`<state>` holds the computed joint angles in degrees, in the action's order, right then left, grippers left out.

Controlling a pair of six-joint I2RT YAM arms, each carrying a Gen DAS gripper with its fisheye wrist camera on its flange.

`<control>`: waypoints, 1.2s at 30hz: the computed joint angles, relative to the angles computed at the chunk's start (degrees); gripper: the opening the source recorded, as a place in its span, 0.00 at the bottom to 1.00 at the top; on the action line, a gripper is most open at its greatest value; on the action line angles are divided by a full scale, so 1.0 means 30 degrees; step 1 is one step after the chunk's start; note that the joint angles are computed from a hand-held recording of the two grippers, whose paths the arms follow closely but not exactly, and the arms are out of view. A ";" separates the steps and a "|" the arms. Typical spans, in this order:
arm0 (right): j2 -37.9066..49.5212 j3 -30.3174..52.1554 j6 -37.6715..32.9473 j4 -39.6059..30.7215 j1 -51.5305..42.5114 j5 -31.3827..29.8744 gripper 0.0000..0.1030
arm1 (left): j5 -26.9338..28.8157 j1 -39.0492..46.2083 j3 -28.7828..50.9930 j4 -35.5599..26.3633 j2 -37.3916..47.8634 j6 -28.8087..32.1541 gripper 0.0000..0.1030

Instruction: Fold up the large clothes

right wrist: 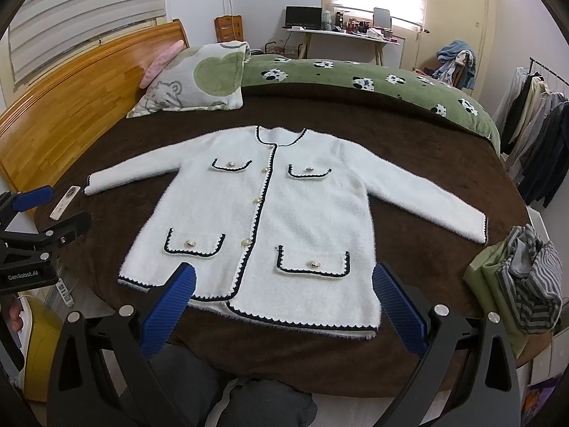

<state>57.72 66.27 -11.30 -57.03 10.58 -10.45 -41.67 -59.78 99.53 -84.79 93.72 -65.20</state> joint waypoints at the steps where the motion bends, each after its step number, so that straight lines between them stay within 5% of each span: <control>1: 0.0002 -0.0028 0.0040 0.0021 0.0053 0.0044 0.95 | 0.0009 0.0026 -0.0034 0.0038 -0.0021 0.0022 0.94; 36: 0.0045 0.0099 0.0141 -0.0072 0.0268 0.0391 0.95 | 0.0135 0.0115 -0.0433 0.0102 -0.0158 -0.0179 0.94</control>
<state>57.86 66.57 -10.87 -57.25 11.38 -9.28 -41.27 -59.44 98.23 -84.48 93.25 -65.74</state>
